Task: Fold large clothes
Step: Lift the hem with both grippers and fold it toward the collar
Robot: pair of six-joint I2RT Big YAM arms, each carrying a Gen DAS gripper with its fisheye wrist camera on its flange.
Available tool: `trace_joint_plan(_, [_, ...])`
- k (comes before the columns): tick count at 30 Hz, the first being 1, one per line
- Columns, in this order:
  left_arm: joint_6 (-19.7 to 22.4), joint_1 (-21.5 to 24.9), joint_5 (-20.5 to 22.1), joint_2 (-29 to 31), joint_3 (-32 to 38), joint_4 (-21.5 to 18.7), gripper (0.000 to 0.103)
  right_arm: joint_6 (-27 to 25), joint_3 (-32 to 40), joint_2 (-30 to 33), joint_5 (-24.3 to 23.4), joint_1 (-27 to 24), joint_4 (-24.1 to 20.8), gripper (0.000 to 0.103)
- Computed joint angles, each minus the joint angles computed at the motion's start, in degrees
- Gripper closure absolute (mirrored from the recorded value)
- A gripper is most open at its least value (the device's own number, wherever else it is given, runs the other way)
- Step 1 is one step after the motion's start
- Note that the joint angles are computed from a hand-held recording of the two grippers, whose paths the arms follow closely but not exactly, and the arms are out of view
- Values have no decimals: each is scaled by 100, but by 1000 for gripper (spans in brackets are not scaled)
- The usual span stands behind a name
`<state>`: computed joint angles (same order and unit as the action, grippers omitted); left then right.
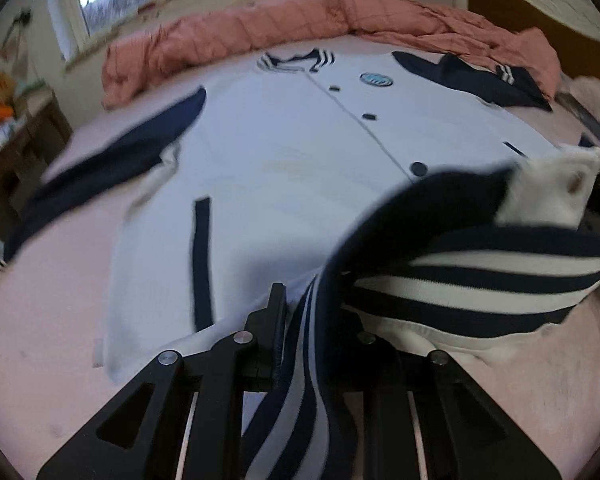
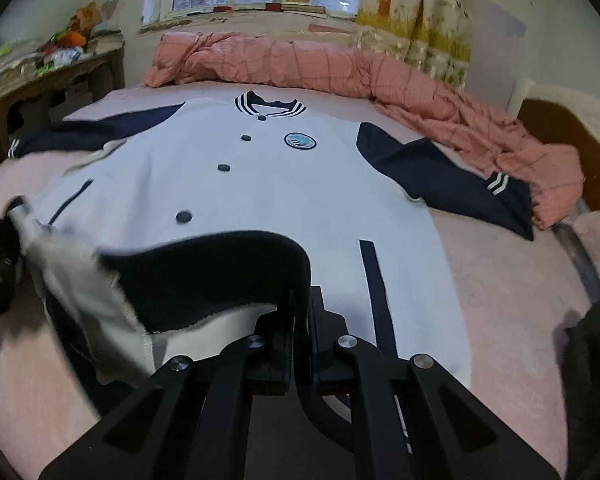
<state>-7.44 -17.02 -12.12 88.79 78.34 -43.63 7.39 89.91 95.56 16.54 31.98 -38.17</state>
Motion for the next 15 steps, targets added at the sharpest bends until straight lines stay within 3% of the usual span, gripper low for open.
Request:
trace_joint_plan(3, [-155,133,253,133,-66,342,82,95,-397,-361,-627,-155,469,83])
trace_joint_plan(4, [-160,148,266,142,-68,404,82,-3,-678,-610,-842,-205,844,70])
trace_joint_plan(5, [-146,152,261,153,-40,386,82,-56,-956,-829,-849,-226,1188,46])
trace_joint_plan(6, [-106,139,222,147,-24,376,82,-79,-1134,-978,-725,-233,1421,33])
trace_joint_plan(7, [-54,137,198,116,-48,401,82,-104,-1261,-1087,-561,-230,1586,26])
trace_joint_plan(9, [-22,145,154,26,-149,491,78,-249,-1460,-1288,-371,-239,1767,26])
trace_joint_plan(12, [-59,187,208,-87,-276,561,75,-339,-1634,-1473,-488,-292,1744,24])
trace_joint_plan(15, [-230,266,364,-115,-277,562,72,-450,-2207,-1777,-276,-242,1866,23])
